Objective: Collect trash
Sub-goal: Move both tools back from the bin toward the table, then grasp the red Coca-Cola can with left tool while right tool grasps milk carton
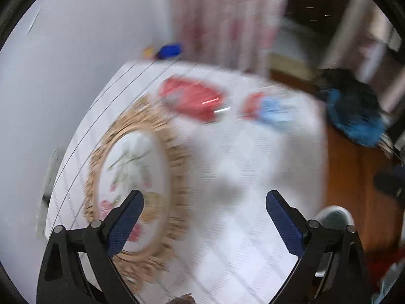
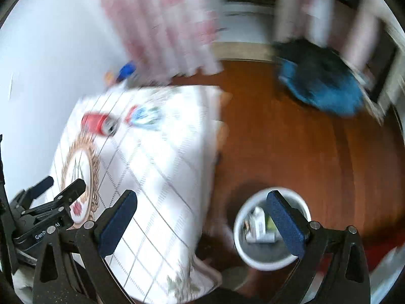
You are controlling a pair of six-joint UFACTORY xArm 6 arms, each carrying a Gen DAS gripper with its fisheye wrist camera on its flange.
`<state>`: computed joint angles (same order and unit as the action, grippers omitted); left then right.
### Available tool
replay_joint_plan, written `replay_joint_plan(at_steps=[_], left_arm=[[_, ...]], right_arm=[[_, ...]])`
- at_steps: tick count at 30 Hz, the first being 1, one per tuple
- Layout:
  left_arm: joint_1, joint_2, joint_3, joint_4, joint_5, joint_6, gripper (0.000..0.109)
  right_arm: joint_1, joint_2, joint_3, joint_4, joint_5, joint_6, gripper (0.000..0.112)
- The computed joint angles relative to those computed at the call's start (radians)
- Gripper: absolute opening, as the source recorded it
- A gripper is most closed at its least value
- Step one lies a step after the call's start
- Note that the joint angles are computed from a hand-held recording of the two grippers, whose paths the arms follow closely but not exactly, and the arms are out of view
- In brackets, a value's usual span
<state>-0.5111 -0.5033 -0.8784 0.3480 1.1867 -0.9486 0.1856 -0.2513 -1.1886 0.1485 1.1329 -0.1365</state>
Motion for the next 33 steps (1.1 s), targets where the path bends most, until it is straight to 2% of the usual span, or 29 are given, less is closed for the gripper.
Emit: replay_joint_plan(at_steps=[2,5,8,12,14,15,16,17,19,21,24,28,31,33], left_arm=[[0.096,-0.007,0.079,-0.034,-0.031,0.027,0.099],[0.202,-0.002,0.157,-0.078,-0.088,0.051,0.099],[0.266,0.026,0.198,-0.105,-0.146,0.070,0.099],[0.316,0.065,0.210,-0.131,-0.218,0.091,0.099],[0.339,0.083,0.201,-0.146,-0.257,0.104,0.099],[0.347,0.087,0.195,-0.159,-0.278,0.109,0.099],[0.355,0.091,0.187,-0.179,-0.298,0.118,0.099],[0.363,0.098,0.175,-0.200,-0.313,0.123,0.099],[0.384,0.118,0.145,-0.264,-0.353,0.140,0.099],[0.405,0.152,0.110,-0.320,-0.381,0.152,0.099],[0.432,0.225,0.040,-0.424,-0.411,0.160,0.099],[0.448,0.310,-0.045,-0.467,-0.437,0.165,0.099],[0.444,0.436,-0.169,-0.478,-0.371,0.157,0.099],[0.437,0.466,-0.207,-0.495,-0.315,0.134,0.098]], right_arm=[[0.094,0.198,-0.157,-0.048,0.023,-0.015,0.103],[0.183,0.468,-0.394,-0.146,0.079,-0.041,0.103],[0.230,0.726,-0.671,-0.238,0.183,-0.070,0.103],[0.254,0.925,-0.899,-0.270,0.232,-0.135,0.103],[0.247,1.005,-1.011,-0.204,0.279,-0.169,0.102],[0.241,1.038,-1.060,-0.170,0.306,-0.169,0.096],[0.234,1.046,-1.067,-0.135,0.315,-0.161,0.088],[0.233,1.026,-1.032,-0.129,0.285,-0.148,0.081],[0.224,0.988,-0.974,-0.122,0.243,-0.105,0.075],[0.197,0.970,-0.957,-0.104,0.259,0.022,0.068],[0.168,0.908,-0.859,-0.134,0.185,0.158,0.067],[0.135,0.849,-0.757,-0.130,0.103,0.256,0.066],[0.139,0.858,-0.782,-0.148,0.134,0.275,0.067],[0.139,0.881,-0.823,-0.137,0.180,0.282,0.073]])
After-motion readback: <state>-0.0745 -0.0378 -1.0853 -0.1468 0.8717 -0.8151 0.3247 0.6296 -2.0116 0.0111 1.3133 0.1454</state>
